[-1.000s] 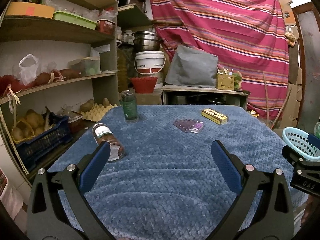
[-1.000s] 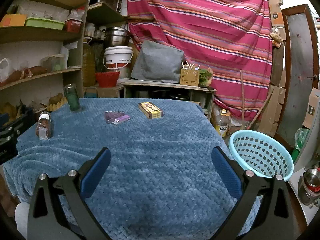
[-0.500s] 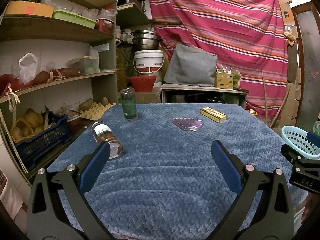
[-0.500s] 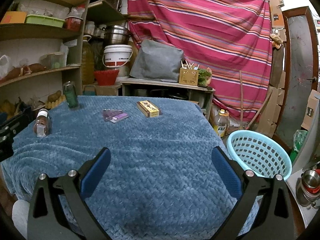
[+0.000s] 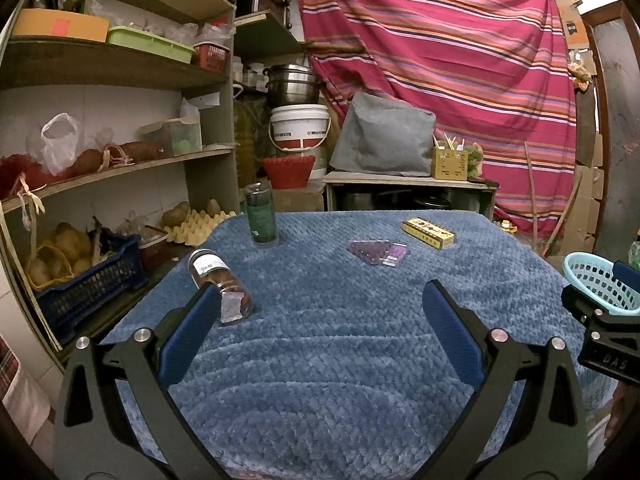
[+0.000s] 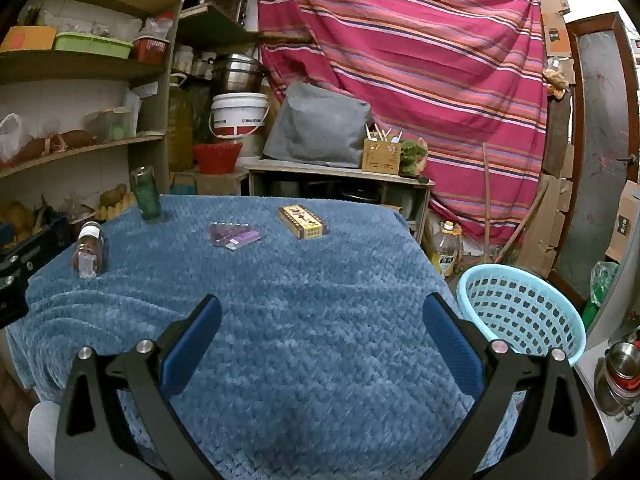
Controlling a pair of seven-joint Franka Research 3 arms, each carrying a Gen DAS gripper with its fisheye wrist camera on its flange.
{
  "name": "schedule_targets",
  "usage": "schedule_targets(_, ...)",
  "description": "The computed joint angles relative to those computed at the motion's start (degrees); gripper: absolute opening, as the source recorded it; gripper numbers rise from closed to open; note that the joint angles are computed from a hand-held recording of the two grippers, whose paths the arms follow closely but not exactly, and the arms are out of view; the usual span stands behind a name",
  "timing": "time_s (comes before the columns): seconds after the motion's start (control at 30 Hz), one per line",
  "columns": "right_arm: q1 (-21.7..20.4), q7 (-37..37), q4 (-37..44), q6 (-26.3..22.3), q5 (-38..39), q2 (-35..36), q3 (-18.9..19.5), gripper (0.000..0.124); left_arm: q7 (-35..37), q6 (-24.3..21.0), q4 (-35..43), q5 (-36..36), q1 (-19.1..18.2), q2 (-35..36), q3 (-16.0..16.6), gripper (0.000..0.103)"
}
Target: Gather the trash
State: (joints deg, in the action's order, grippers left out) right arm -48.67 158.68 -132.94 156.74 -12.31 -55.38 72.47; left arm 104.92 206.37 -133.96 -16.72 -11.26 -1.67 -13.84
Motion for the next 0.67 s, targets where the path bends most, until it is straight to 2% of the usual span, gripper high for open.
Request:
schedule_targets(0.37,0.22,0.06,-0.06,-0.20,-0.28,-0.04,-0.20,0.098,0.23,-0.38,0.01,-0.43,0.20,-0.27,-0.11,0.098)
schedule_targets(0.67,0.53,0.23,-0.15,-0.88,-0.38,-0.03,-0.26,0.098,-2.35,-1.74,0.13,2.22,1.13,-0.44,-0.03,0.098)
